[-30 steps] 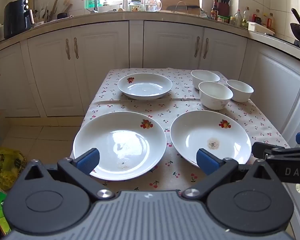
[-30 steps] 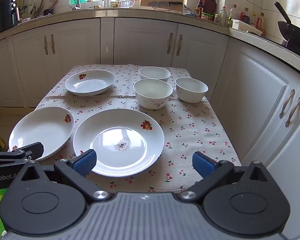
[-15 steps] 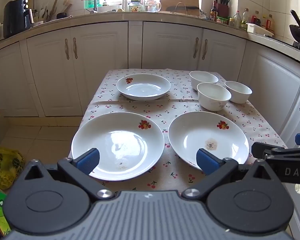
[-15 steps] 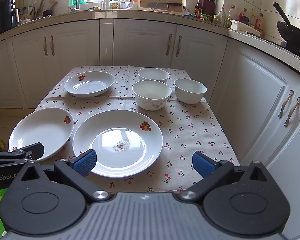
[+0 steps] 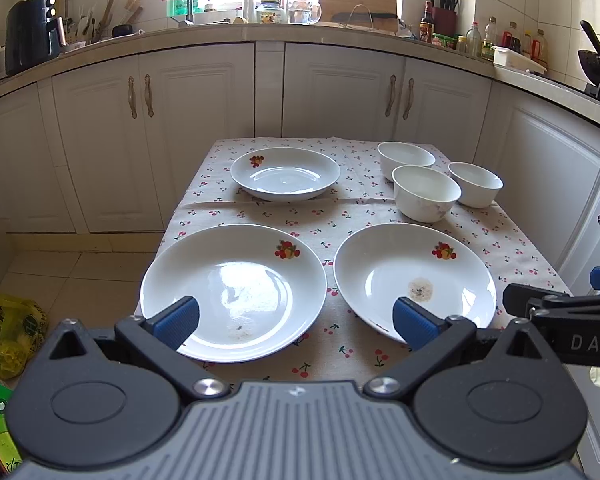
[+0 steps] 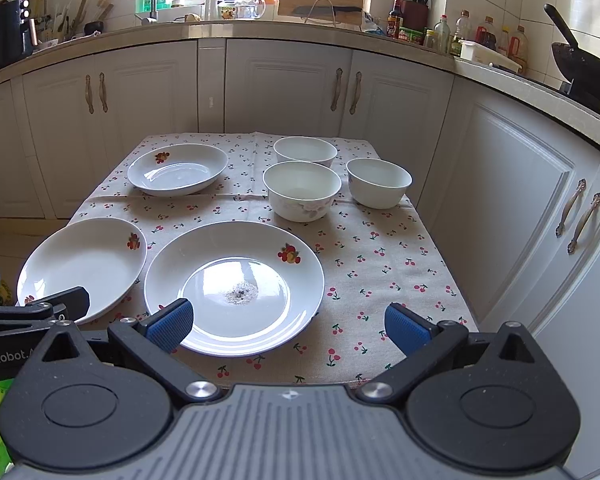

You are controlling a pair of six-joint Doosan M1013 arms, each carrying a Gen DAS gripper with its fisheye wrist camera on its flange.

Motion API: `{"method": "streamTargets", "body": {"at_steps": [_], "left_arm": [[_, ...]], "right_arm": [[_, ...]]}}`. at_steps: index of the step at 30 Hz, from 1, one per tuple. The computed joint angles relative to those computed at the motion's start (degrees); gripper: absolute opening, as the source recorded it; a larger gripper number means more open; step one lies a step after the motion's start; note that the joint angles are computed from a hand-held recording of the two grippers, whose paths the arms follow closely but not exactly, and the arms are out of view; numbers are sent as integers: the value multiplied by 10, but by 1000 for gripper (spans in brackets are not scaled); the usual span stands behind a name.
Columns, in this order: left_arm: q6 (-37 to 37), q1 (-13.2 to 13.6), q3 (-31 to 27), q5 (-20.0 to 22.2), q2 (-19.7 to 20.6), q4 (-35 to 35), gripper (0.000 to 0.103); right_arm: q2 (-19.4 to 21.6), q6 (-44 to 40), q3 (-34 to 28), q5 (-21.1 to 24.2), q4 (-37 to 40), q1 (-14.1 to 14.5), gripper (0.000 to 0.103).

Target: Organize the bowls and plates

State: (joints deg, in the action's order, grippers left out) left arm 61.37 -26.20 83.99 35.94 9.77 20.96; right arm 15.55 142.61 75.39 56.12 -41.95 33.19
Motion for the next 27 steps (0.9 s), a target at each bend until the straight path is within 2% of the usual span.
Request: {"method": "streamTargets", "body": {"at_steps": [27], "left_arm": [[3, 1, -2, 3, 1, -6, 102]], "right_arm": [[-2, 2, 1, -4, 2, 0, 103]]}}
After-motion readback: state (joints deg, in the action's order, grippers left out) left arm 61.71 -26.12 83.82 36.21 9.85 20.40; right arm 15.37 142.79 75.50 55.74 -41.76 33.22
